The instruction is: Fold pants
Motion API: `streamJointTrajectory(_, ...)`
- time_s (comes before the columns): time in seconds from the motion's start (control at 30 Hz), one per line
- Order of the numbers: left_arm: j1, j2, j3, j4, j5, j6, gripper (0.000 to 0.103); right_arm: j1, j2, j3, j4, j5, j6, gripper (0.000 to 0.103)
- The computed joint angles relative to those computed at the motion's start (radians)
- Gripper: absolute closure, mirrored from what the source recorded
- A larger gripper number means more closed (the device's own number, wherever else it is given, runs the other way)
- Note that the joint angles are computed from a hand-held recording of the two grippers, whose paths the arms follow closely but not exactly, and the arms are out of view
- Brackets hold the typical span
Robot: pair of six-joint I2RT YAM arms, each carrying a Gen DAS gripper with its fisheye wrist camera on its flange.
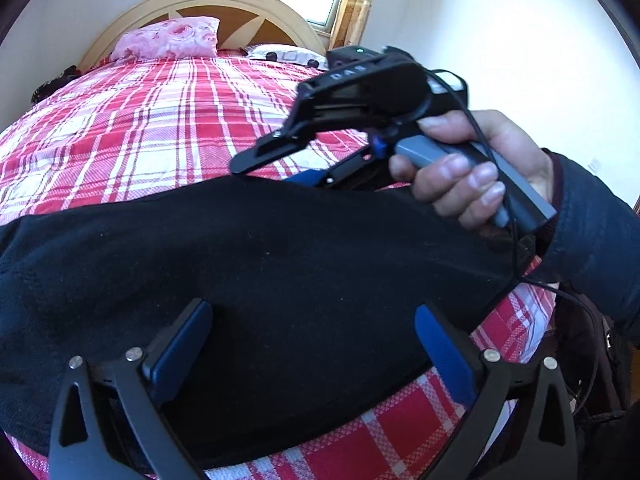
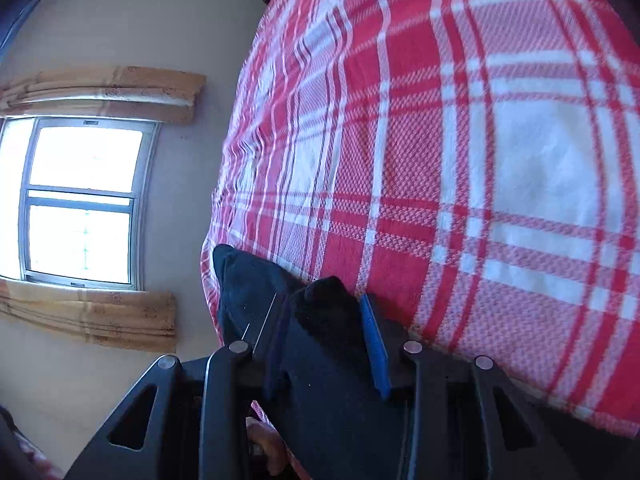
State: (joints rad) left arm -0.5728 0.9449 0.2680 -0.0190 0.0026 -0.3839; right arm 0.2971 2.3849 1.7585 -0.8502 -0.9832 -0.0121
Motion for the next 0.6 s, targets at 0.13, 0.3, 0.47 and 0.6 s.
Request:
streamJointTrajectory(0.13,-0.012,0.009,0.004,0.001,-0.012,0.000,0.000,0.036,0.078,0.116,-0.052,-0.041,0.033,0.074)
streamJointTrajectory(0.3,-0.023,0.000,0.000,-0.002,-0.023,0.002,0.000,0.053,0.000,-0.029,0.187,-0.032,0.169,0.093)
streamJointTrajectory(0.47,-0.045,0.025,0.013,-0.009,-0.051,0.009,0.000,0.023,-0.087,-0.159,0.408,-0.024,0.300,0.100)
streamJointTrajectory(0.6,-0.052,0.023,0.010,-0.008,-0.062,0.010,0.000,0.041,-0.098,-0.128,0.359,0.014,0.257,0.100)
